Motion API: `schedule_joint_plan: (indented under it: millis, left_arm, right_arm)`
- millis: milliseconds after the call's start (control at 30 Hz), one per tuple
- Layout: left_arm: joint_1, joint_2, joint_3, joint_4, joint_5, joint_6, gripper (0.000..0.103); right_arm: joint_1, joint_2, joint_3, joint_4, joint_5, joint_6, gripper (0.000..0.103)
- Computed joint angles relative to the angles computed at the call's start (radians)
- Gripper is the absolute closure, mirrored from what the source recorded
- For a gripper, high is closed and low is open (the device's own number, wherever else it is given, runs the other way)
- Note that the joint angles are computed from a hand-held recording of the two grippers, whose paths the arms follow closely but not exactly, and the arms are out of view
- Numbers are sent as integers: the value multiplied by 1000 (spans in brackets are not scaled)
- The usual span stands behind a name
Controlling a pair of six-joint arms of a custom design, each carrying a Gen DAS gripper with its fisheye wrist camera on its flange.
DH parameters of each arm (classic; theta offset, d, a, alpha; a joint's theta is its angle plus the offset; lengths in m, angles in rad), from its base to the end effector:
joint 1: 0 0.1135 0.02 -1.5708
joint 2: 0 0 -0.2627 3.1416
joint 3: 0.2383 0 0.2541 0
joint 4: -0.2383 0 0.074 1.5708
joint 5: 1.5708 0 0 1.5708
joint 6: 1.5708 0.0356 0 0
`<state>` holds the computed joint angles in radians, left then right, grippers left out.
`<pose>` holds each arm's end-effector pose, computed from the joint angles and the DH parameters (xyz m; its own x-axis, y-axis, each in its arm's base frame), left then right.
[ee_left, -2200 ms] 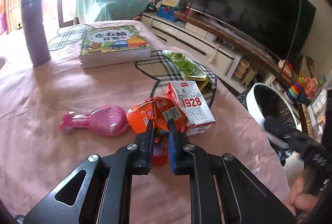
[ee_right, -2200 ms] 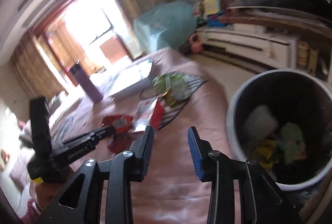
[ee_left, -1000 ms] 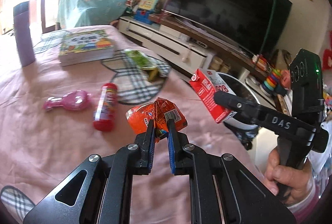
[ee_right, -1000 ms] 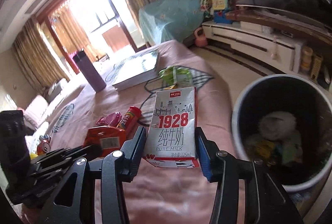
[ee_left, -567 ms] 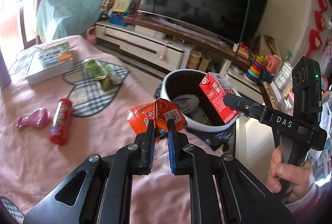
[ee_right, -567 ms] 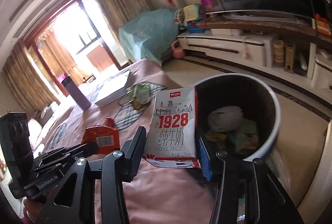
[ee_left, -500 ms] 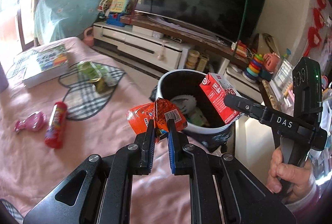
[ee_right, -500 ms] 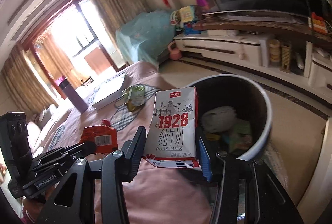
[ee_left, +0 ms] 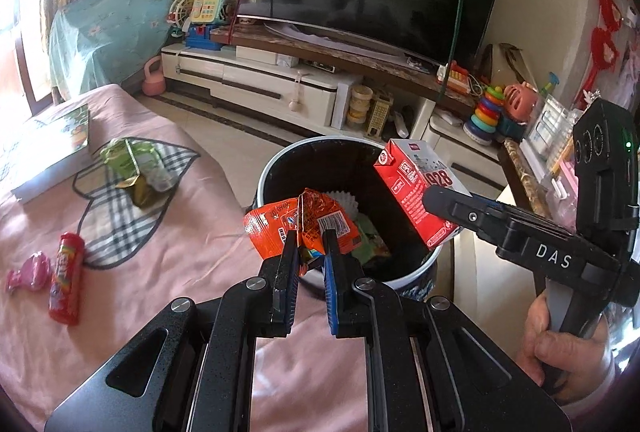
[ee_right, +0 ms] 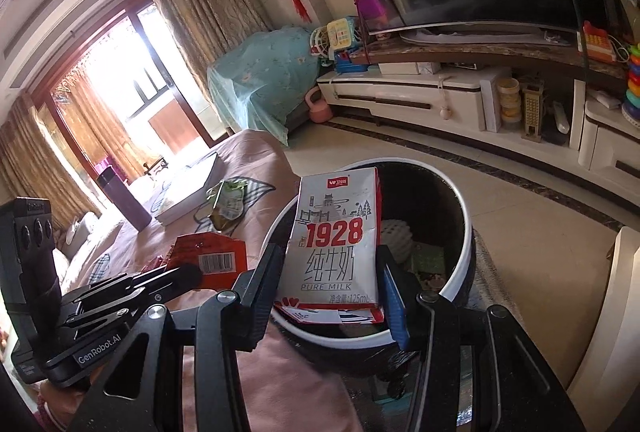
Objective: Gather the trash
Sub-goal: 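Carry the orange packet and milk carton over the bin and release both, then move both open tools back toward the pink toy and red candy tube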
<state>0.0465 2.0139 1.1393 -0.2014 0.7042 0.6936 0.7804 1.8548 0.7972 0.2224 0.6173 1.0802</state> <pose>0.3857 -0.0051 0.1108 -0.5023 0.4644 -0.7294 0.7709 0.6225 -0.1346 0.2534 0.2219 0.1036 -0.5108 0.5064 -0.6947 0.3245 0.8619 0.3897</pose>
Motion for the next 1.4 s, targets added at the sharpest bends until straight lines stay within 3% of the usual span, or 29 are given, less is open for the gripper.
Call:
schedule_joint_plan:
  millis: [967, 1000, 1033, 1067, 1133, 1200, 1400]
  left_arm:
    - [-121, 94, 95, 22, -74, -72, 91]
    - [-123, 96, 99, 17, -75, -72, 88]
    - [-126, 97, 99, 13, -80, -72, 76]
    - [-128, 97, 100, 12, -87, -75, 56]
    - [-122, 87, 81, 40, -85, -89, 37]
    - [-101, 73, 64, 53, -58, -84, 35]
    - [-28, 78, 68, 23, -29, -51, 29]
  right_arm:
    - [-152, 28, -14, 17, -122, -66, 55]
    - [-156, 30, -11, 14, -127, -69, 54]
    - [-162, 33, -7, 10, -133, -69, 53]
    - [-166, 34, -6, 9, -138, -64, 52]
    - [-173, 31, -13, 20, -152, -55, 48]
    - [-164, 22, -20, 18, -138, -47, 39]
    - [-119, -9, -37, 30, -89, -14, 30]
